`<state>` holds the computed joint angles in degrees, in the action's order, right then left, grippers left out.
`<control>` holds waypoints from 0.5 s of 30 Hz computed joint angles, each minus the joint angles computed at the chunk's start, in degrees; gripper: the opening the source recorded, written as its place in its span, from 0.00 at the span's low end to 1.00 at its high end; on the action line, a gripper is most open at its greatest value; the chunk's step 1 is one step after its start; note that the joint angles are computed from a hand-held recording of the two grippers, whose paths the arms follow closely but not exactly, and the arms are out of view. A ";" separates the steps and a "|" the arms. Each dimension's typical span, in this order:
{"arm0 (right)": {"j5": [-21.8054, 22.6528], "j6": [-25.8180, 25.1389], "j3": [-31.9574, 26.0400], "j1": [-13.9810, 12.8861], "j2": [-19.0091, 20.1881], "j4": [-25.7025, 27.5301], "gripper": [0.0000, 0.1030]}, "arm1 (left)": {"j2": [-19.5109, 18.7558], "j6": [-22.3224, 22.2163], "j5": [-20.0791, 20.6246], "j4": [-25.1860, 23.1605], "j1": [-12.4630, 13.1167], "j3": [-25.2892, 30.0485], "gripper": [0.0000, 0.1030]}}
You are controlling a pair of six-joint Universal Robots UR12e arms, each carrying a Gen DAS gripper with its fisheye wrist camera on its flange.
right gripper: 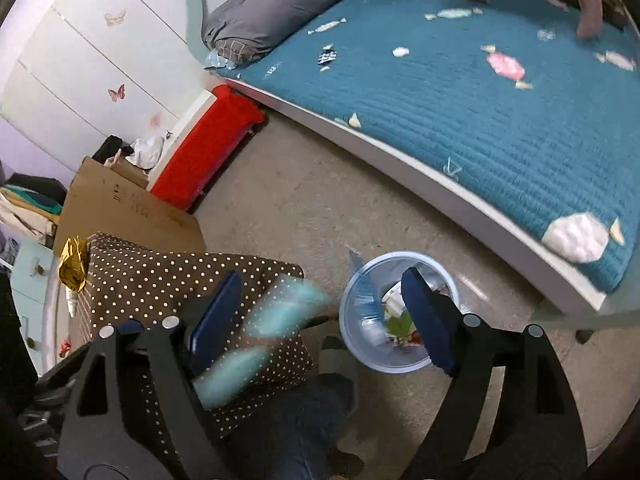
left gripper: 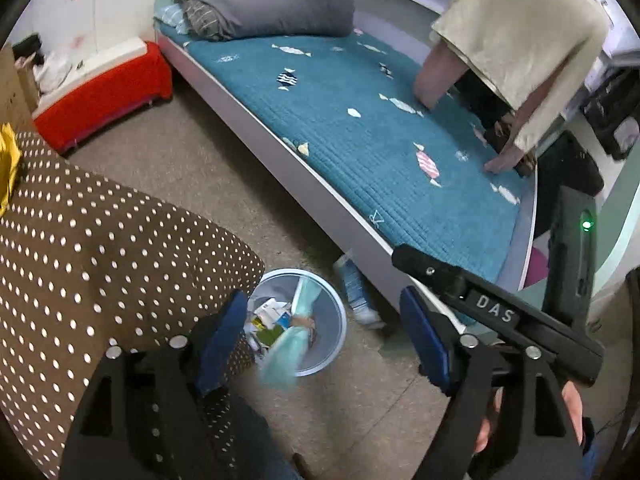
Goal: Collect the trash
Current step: 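Carry both tubes to the blue bin and open both tools to drop them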
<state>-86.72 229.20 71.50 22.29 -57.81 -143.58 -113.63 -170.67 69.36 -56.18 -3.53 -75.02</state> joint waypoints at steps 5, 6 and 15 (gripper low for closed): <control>-2.82 2.30 0.70 0.53 -0.75 0.63 0.94 | 1.36 0.68 0.00 4.27 0.29 -1.57 0.87; -3.41 2.58 0.63 0.68 -0.91 1.19 0.94 | 1.67 0.77 -0.01 5.20 0.37 -1.94 0.88; -6.92 1.40 -1.23 2.11 -1.76 0.79 0.94 | 4.69 1.06 -0.58 11.87 0.54 -4.60 0.89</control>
